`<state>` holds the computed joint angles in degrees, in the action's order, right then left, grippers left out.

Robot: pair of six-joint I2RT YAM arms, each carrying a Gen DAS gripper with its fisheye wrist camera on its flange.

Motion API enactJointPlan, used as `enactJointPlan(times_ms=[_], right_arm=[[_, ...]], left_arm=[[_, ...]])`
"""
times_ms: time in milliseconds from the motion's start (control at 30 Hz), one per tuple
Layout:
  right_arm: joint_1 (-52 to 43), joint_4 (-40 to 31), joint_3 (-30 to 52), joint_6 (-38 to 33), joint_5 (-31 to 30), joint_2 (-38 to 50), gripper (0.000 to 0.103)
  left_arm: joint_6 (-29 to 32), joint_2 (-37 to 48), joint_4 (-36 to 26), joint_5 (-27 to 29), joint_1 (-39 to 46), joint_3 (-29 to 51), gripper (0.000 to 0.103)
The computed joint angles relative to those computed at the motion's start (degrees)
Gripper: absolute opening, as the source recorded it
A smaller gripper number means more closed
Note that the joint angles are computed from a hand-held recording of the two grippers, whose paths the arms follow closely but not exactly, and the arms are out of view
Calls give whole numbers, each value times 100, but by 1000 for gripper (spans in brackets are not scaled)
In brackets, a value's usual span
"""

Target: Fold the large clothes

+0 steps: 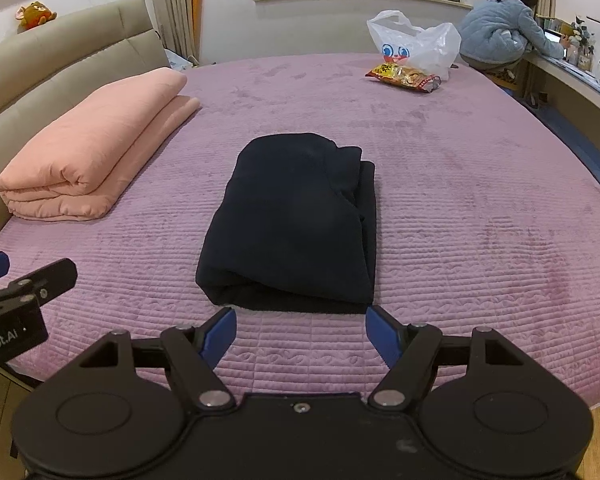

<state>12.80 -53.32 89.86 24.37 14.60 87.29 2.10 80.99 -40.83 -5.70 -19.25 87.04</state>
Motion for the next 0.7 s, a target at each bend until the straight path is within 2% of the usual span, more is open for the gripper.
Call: enactJointPlan(times_ms=[333,533,700], right_arm=[[-18,-3,-32,-13,-33,-89,84],[-11,-43,19,12,-57,-52,84],[-46,-47,32,-8,-109,-34,84]], left_arm=[[49,20,-78,-177,-53,119,84],[14,119,-212,29,69,241,84],[82,266,-287,-204,3,358,84]])
